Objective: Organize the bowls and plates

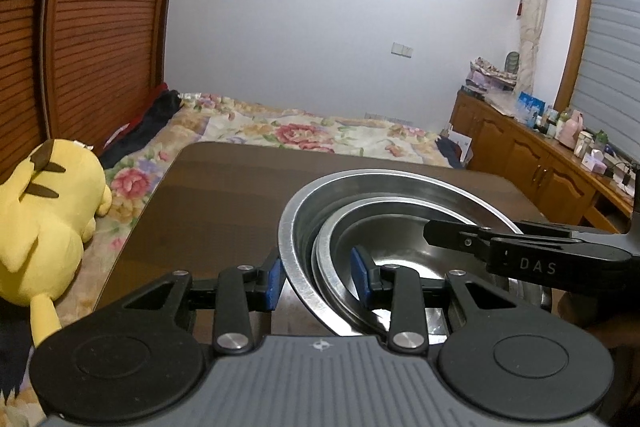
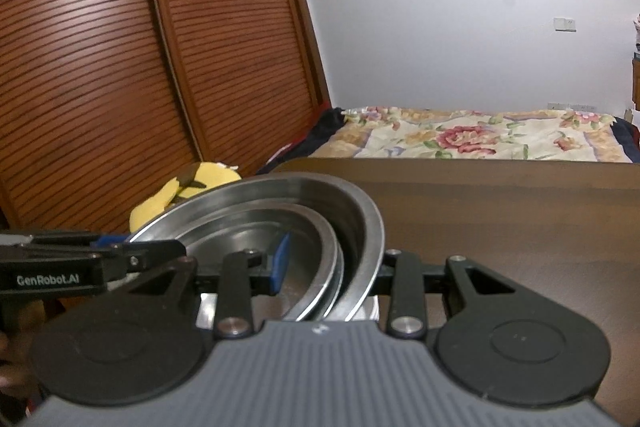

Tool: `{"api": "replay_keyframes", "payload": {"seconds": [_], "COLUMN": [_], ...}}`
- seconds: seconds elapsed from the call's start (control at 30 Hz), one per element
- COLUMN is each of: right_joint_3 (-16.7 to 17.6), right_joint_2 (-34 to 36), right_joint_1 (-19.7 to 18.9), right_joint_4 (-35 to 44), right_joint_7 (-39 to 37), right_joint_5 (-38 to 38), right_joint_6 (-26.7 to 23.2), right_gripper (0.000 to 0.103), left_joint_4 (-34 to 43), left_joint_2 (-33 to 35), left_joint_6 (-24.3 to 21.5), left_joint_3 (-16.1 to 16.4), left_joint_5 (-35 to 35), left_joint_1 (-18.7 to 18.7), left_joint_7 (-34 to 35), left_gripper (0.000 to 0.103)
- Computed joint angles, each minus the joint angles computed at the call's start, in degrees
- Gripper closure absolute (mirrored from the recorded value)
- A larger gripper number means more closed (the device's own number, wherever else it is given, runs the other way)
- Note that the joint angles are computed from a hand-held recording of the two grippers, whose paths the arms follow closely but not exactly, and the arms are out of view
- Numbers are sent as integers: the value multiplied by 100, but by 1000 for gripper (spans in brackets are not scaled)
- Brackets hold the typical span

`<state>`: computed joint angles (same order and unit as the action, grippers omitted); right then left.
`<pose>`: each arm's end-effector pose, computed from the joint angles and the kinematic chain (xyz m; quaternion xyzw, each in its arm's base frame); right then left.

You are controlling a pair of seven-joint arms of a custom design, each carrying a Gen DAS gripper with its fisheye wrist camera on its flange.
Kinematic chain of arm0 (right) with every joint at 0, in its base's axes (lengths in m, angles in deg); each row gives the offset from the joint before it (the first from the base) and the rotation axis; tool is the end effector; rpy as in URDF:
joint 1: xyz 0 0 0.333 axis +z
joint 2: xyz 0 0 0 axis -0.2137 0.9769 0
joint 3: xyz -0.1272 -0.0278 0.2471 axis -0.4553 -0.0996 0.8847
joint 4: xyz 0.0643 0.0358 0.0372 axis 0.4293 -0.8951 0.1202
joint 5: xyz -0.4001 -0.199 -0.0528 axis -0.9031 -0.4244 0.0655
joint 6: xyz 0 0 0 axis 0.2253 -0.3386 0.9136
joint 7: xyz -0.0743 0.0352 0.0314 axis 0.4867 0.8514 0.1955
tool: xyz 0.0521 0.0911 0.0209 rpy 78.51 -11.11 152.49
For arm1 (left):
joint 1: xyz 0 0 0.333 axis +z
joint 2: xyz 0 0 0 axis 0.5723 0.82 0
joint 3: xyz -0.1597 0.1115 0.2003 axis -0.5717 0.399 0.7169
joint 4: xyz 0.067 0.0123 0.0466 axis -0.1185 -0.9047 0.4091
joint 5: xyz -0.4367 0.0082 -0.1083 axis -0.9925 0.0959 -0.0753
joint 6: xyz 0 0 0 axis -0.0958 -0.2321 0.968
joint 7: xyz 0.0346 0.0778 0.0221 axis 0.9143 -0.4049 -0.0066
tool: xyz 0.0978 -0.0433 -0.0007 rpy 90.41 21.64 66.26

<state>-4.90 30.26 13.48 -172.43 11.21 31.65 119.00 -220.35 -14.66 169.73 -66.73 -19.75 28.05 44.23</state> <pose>0.5488 0.3473 0.4333 -0.7780 0.2987 -0.0755 0.5476 0.3358 -0.2286 0.4512 -0.7257 0.4686 -0.3482 0.3640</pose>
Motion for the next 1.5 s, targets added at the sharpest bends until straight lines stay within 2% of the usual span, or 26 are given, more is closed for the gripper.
{"api": "replay_keyframes", "payload": {"seconds": [0.57,0.73,0.97,1.07,1.2,1.37,1.47,1.5], "right_joint_3": [128,155,186,168,153,175,195,216], "right_joint_2": [268,338,413,358,344,364,362,359], "right_joint_1": [70,62,41,24,26,48,78,74], "right_joint_4": [64,94,138,82,72,96,95,97], "right_joint_7": [-413,-577,-690,-741,-521,154,822,910], "right_joint_5": [28,67,156,118,-272,-1072,-1734,-1772], "right_joint_6": [403,457,484,382,345,345,464,531], "right_gripper": [66,66,66,59,57,49,35,27], "left_joint_4": [-15,-9,128,161,217,245,284,276], "left_joint_2": [385,405,558,600,660,729,772,761], "left_joint_6": [-25,0,-209,-257,-349,-465,-535,-533], "left_joint_3": [-43,-177,-219,-158,-113,-46,-17,-14], "left_joint_5": [180,377,514,556,619,642,645,658], "left_joint_1": [101,178,154,103,71,9,-11,-21], "left_joint_7": [-227,-359,-503,-534,-533,-540,-538,-559], "left_gripper": [67,67,67,67,67,67,67,68]}}
